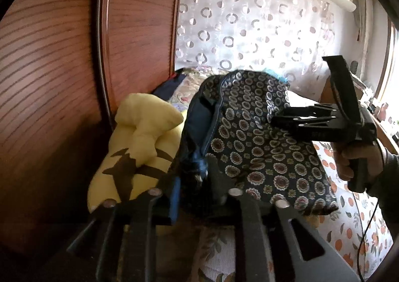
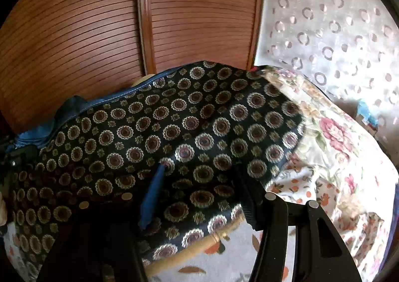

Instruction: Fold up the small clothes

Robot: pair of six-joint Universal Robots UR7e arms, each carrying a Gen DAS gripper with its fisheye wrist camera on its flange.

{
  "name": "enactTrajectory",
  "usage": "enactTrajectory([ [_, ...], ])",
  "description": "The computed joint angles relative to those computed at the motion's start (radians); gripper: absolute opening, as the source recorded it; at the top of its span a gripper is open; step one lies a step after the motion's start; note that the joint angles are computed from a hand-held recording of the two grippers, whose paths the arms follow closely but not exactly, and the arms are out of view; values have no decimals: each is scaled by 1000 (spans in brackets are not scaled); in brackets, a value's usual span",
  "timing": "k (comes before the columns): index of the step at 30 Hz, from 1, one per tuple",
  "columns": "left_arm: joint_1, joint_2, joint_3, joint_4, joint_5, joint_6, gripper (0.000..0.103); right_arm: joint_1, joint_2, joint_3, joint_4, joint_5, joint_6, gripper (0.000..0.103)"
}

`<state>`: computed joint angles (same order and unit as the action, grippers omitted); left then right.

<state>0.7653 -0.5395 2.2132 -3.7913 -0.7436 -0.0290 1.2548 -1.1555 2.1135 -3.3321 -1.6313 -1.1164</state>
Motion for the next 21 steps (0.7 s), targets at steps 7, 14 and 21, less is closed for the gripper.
enactTrajectory([
  [7,-77,8,42,-94,49,50,85,-16,-97,162,-99,71,44,59],
  [14,-139,13,66,-97,66,43,89,-85,-205,324,-201,159,19,59],
  [21,-199,53,77,-64,44,-11,89,-204,-335,474,-284,251,18,70],
])
